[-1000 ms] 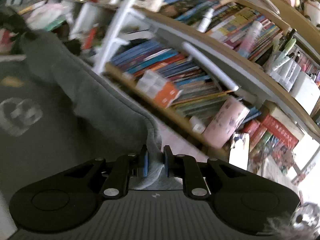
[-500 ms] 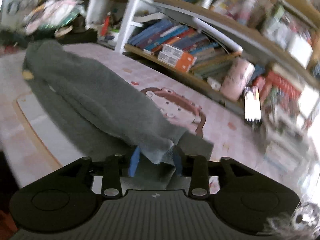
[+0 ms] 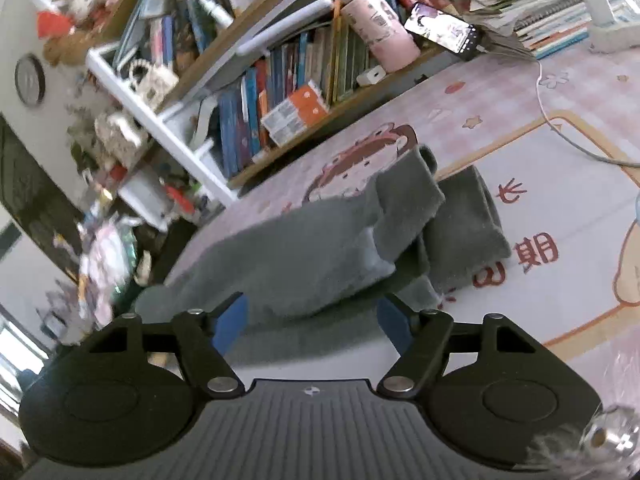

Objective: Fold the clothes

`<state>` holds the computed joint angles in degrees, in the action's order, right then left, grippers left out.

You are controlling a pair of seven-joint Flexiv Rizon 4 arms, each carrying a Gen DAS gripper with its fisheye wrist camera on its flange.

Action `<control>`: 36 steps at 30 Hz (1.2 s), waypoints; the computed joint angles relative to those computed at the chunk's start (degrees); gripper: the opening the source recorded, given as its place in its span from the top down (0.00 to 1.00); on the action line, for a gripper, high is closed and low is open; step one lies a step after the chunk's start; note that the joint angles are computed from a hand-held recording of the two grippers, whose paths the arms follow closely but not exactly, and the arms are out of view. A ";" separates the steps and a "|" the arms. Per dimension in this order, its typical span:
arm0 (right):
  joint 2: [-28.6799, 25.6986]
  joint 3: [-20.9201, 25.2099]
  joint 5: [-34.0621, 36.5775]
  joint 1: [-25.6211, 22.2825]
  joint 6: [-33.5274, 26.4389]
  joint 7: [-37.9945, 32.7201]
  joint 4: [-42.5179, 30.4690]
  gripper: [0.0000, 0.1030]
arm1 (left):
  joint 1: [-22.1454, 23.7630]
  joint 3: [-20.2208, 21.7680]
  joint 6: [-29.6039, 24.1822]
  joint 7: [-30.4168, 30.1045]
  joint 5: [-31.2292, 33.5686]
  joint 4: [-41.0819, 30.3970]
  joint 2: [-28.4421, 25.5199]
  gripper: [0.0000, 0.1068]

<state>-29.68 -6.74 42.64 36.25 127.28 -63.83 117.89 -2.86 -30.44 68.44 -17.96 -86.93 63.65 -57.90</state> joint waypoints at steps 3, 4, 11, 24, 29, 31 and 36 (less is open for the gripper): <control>-1.53 5.70 -5.46 -6.03 3.32 6.86 -0.27 0.32 | -0.77 0.51 1.77 -5.84 0.80 -2.32 -1.59 0.48; -1.82 5.99 -5.93 -6.58 3.12 8.13 -0.58 0.32 | -1.17 1.25 2.01 -8.87 2.67 -3.11 -2.27 0.53; -4.24 4.97 -6.07 -7.80 2.95 14.54 -2.45 0.36 | -1.22 1.25 1.16 -23.10 13.84 -8.98 -7.51 0.53; -9.86 8.29 -12.50 -13.96 12.31 26.93 -2.45 0.47 | -1.64 -1.63 6.58 -35.18 23.89 -15.18 -11.28 0.54; -6.74 3.39 -7.11 -9.71 5.67 21.99 -1.79 0.47 | -1.15 -5.33 7.56 -34.55 25.77 -17.38 -13.09 0.54; -6.68 2.52 -6.04 -9.21 4.99 21.29 -2.40 0.47 | -2.15 -4.07 5.93 -37.82 27.53 -20.49 -14.86 0.54; -6.57 -2.04 -3.29 -6.75 -1.67 18.52 -5.35 0.68 | -4.34 0.50 1.27 -47.71 33.23 -28.79 -19.32 0.62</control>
